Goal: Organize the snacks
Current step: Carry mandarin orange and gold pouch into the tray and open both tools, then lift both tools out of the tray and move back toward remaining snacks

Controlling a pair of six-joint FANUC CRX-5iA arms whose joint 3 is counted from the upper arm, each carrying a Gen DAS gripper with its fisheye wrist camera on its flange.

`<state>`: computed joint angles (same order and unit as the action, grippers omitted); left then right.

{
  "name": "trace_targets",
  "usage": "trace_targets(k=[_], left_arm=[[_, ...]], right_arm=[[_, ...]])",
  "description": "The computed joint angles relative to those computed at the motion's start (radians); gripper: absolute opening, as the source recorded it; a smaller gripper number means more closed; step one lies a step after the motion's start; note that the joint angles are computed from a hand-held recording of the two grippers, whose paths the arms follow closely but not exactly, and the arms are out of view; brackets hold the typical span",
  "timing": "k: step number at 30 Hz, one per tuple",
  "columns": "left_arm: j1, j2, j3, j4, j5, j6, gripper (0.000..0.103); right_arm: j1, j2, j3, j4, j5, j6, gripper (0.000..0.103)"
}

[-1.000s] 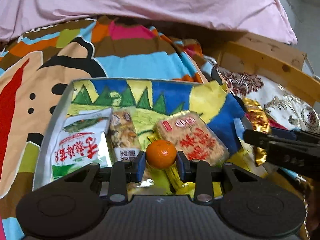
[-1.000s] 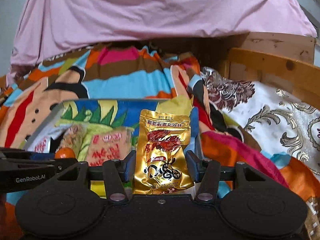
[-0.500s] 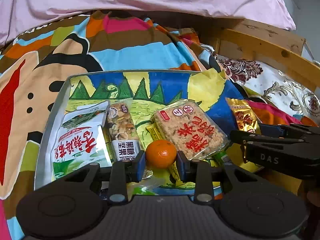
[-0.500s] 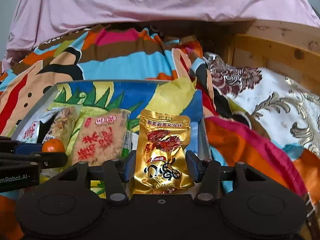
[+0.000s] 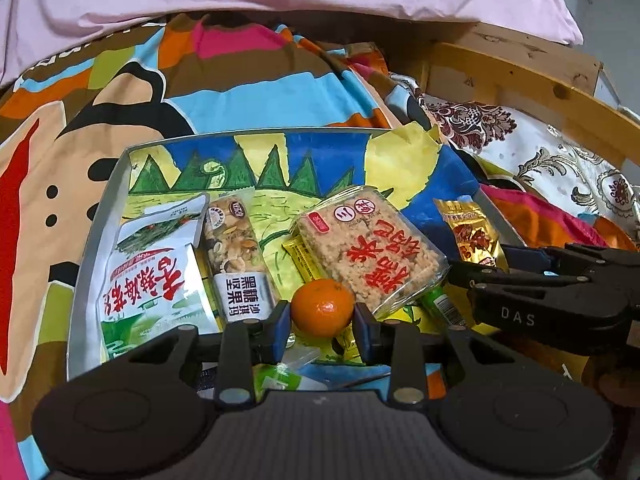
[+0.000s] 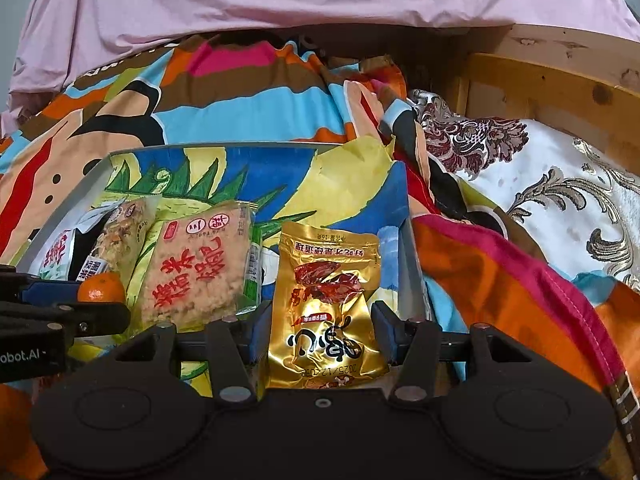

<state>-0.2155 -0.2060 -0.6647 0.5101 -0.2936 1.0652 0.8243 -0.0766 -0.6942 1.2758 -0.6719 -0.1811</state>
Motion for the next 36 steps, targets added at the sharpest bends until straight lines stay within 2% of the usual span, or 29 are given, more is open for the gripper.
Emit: trace_targets(k=[3, 6, 10, 14, 19, 24, 27, 29, 31, 32, 36], left_arm=[[-0.003, -0.003, -0.015, 0.037, 0.014, -0.041, 0.039], [-0.010, -0.004, -0.034, 0.108, 0.023, -0.107, 0.050], [-0.014, -0.006, -0.038, 0.115, 0.028, -0.118, 0.051], [-0.021, -0.020, -0.080, 0.266, 0.042, -0.214, 0.061], [-0.020, -0.070, -0.123, 0.354, 0.064, -0.239, 0.075], [-0.016, -0.159, -0.162, 0.352, 0.110, -0.209, 0.089], [-0.016, -0.221, -0.179, 0.306, 0.142, -0.155, 0.099], [-0.005, -0.260, -0.180, 0.240, 0.147, -0.091, 0.101], [0.016, -0.308, -0.171, 0.119, 0.137, 0.024, 0.102], [0.032, -0.333, -0.158, 0.025, 0.121, 0.115, 0.102], [0.066, -0.434, -0.132, -0.219, 0.059, 0.365, 0.102]], right_arm=[[0.001, 0.000, 0.001, -0.008, 0.001, 0.005, 0.055], [0.002, 0.000, 0.004, -0.024, 0.000, 0.016, 0.054], [0.001, -0.001, 0.002, -0.019, 0.001, 0.013, 0.055], [0.004, -0.011, -0.002, -0.014, -0.002, 0.003, 0.056], [0.014, -0.054, -0.023, 0.019, -0.022, -0.041, 0.063], [0.055, -0.129, -0.059, 0.075, -0.066, -0.090, 0.080], [0.098, -0.177, -0.078, 0.103, -0.114, -0.109, 0.088], [0.127, -0.204, -0.088, 0.123, -0.149, -0.114, 0.089], [0.160, -0.228, -0.099, 0.146, -0.191, -0.126, 0.094], [0.180, -0.239, -0.107, 0.162, -0.220, -0.139, 0.100], [0.265, -0.288, -0.137, 0.205, -0.311, -0.165, 0.101]])
